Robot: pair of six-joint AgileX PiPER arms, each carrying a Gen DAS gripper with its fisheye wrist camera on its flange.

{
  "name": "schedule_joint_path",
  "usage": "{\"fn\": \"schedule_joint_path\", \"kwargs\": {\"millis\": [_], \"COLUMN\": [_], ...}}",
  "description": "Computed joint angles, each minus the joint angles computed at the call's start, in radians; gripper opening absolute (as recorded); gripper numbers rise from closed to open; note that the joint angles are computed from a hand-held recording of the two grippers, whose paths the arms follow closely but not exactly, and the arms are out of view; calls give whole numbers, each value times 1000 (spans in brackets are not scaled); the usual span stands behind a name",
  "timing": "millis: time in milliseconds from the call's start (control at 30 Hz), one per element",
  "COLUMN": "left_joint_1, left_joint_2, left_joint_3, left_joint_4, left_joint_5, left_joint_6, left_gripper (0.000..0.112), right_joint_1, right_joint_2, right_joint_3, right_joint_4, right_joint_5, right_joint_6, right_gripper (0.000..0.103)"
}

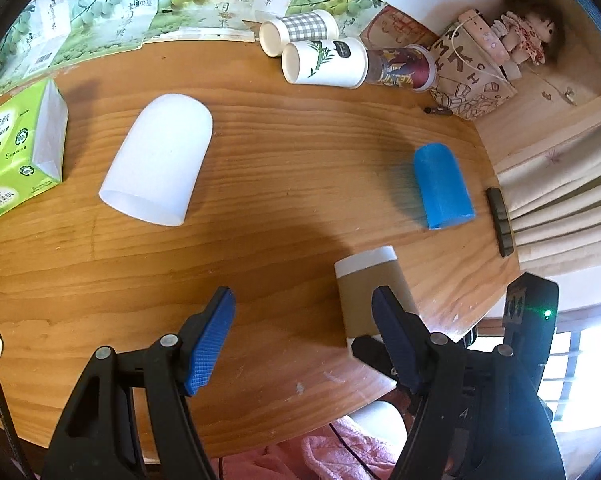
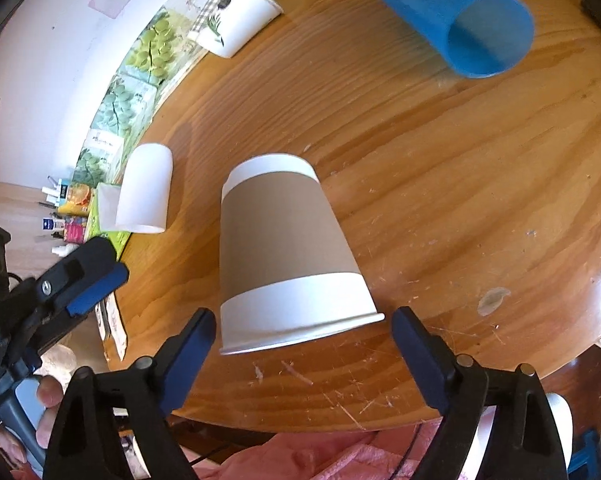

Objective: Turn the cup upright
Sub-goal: 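Grasp the cup's sleeve with the right gripper while the left gripper releases it, then rotate the cup mouth-up with the right gripper and lower it onto the desk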

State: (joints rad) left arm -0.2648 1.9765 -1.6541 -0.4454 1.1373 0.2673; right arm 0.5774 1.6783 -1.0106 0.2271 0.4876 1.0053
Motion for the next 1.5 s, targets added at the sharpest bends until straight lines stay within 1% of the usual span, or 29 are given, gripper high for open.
{"fn": "schedule_joint_path", "kwargs": {"millis": [33, 133, 267, 367, 500, 567, 633, 700, 800, 900, 1033, 1067, 1133, 1267, 1500], "left_joint_1": [2, 8, 10, 14, 16, 17, 20, 22, 23, 22, 35, 40, 45, 52, 63], "left_joint_2": [-2, -9, -17, -19, -23, -29, -35, -41, -54, -78, -106, -113, -127, -167, -187], "left_joint_3": [3, 11, 15, 10, 7, 11, 15, 22, 34, 61, 94, 103, 121, 174, 207], "left_joint_4": [0, -3, -7, -8, -7, -3, -1, -2, 6, 16, 23, 24, 28, 52, 43], "left_joint_5": [1, 5, 4, 6, 4, -1, -7, -13, -30, -62, -95, -103, -118, -169, -183], "left_joint_6": [6, 21, 36, 43, 44, 50, 53, 55, 58, 64, 68, 69, 68, 66, 61], "left_gripper": [75, 75, 75, 75, 75, 75, 75, 75, 75, 75, 75, 75, 75, 75, 75], "right_joint_1": [4, 29, 42, 54, 76, 94, 102, 106, 105, 105, 109, 107, 103, 81, 42], "right_joint_2": [1, 8, -1, -7, -28, -27, -26, -25, -17, -1, 60, 85, 111, 157, 247], "right_joint_3": [-3, -18, -8, -16, -47, -94, -121, -153, -190, -238, -343, -380, -417, -486, -618], "right_joint_4": [-17, -98, -132, -190, -306, -379, -413, -442, -456, -471, -477, -471, -458, -426, -392], "right_joint_5": [1, 14, 11, 28, 104, 185, 231, 279, 325, 383, 506, 550, 591, 644, 720], "right_joint_6": [17, 104, 161, 218, 293, 316, 316, 308, 282, 243, 159, 131, 89, 1, -121], "right_gripper": [89, 73, 73, 72, 72, 72, 72, 72, 72, 72, 72, 72, 72, 72, 72]}}
